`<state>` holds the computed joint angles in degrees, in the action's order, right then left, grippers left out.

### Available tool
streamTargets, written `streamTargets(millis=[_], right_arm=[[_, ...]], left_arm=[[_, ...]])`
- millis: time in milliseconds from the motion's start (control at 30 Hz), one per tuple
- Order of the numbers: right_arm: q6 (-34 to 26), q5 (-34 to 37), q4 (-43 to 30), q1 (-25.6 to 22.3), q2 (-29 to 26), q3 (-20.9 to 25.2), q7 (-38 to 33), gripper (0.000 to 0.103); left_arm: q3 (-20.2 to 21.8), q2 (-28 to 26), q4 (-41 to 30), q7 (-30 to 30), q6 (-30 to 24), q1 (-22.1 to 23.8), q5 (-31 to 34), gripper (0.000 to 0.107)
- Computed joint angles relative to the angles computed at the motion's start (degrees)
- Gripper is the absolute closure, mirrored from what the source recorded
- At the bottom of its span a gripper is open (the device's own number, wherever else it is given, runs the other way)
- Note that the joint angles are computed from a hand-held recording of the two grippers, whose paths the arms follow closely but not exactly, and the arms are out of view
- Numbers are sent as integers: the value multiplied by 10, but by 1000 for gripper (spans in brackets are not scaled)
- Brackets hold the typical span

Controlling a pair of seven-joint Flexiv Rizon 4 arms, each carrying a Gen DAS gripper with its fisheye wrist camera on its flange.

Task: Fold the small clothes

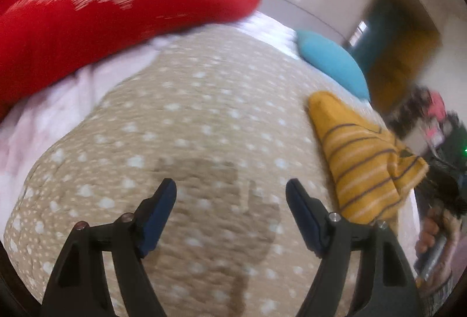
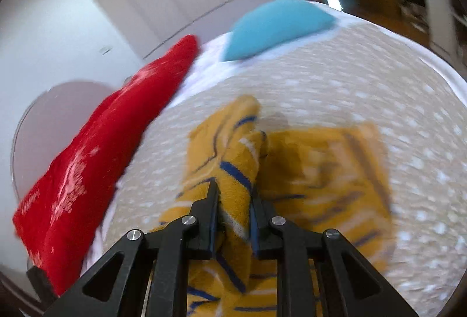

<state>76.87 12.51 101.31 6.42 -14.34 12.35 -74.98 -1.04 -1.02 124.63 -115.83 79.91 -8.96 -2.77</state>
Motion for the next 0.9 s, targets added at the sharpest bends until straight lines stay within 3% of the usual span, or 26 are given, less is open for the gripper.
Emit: streamTargets(millis=[67, 200, 333, 533, 600, 700, 767, 867, 900], right_arm=[[-5, 45, 10, -32, 2, 13, -27, 84], [-59, 236, -27, -122, -13, 66, -158, 84], [-104, 357, -50, -164, -15, 74, -252, 84], [-127, 438, -37, -171, 16, 47, -329, 95], [-109, 407, -21, -150, 23, 24, -315, 95], [-148, 432, -20, -150, 37, 6, -350, 95], [-132, 421, -7, -134, 56, -5, -363, 91], [-158, 453, 6, -135, 97, -21, -425, 89], [-171, 468, 6, -133, 108, -26, -450, 79]], left_arm=[[-15, -11, -26, 34, -27, -7, -22, 30], [-31, -38, -79, 65, -70, -25, -40, 30], [-40, -79, -144, 68, -112, -51, -20, 30], [-57, -155, -225, 100, -128, -77, -49, 29], [-62, -190, -263, 115, -128, -85, -53, 29], [-35, -249, -351, 104, -182, -118, -11, 29], [-18, -272, -381, 91, -210, -135, 11, 19], [-22, -284, -385, 87, -234, -133, 6, 17], [-32, -279, -371, 91, -227, -124, -11, 17]])
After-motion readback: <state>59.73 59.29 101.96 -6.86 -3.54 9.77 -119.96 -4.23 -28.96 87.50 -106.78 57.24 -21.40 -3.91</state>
